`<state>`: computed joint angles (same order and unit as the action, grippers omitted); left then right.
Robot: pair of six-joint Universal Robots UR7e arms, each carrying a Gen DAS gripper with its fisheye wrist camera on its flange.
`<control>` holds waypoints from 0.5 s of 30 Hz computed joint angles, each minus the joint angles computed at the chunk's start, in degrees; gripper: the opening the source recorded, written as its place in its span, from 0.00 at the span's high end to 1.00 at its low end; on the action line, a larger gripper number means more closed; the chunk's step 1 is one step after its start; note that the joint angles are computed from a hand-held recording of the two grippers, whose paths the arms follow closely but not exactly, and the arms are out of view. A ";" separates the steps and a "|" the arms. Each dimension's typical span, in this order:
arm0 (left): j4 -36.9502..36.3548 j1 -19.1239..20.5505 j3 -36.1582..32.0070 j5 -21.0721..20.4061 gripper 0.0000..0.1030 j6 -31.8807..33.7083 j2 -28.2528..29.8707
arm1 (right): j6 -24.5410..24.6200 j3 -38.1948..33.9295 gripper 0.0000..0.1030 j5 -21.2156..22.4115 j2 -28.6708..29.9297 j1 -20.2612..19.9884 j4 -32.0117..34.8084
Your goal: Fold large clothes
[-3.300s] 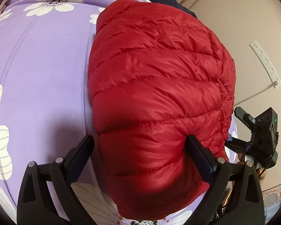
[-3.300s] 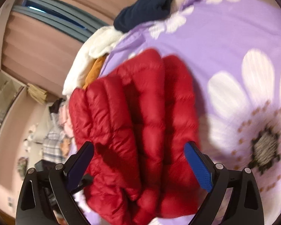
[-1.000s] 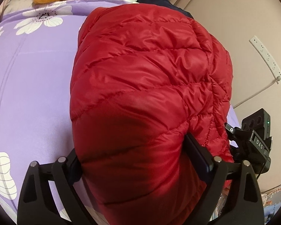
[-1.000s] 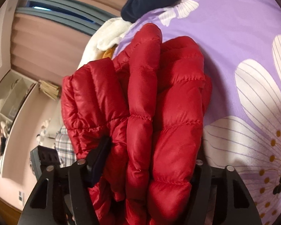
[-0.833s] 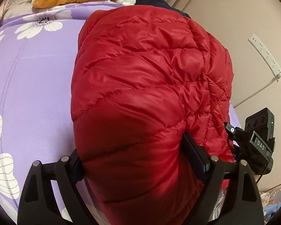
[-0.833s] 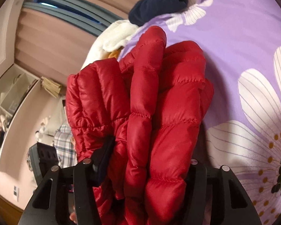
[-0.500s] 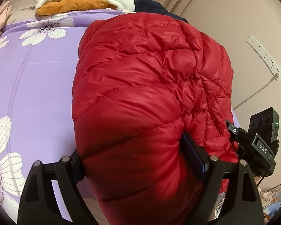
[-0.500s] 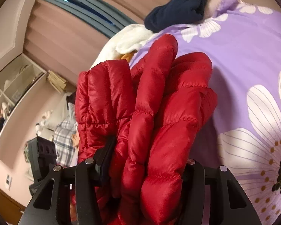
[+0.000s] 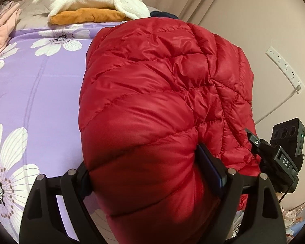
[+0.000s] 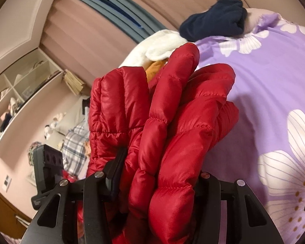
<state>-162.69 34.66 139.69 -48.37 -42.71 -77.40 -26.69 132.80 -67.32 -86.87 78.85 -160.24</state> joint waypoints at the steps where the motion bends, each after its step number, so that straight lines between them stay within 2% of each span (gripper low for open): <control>1: -0.31 0.11 0.00 0.22 0.15 0.04 0.06 | -0.09 -0.21 0.50 0.02 0.32 0.34 -0.06; 15: -2.12 -0.61 1.27 2.52 0.15 -2.68 -0.45 | -1.90 -2.52 0.50 -1.05 3.76 3.72 0.47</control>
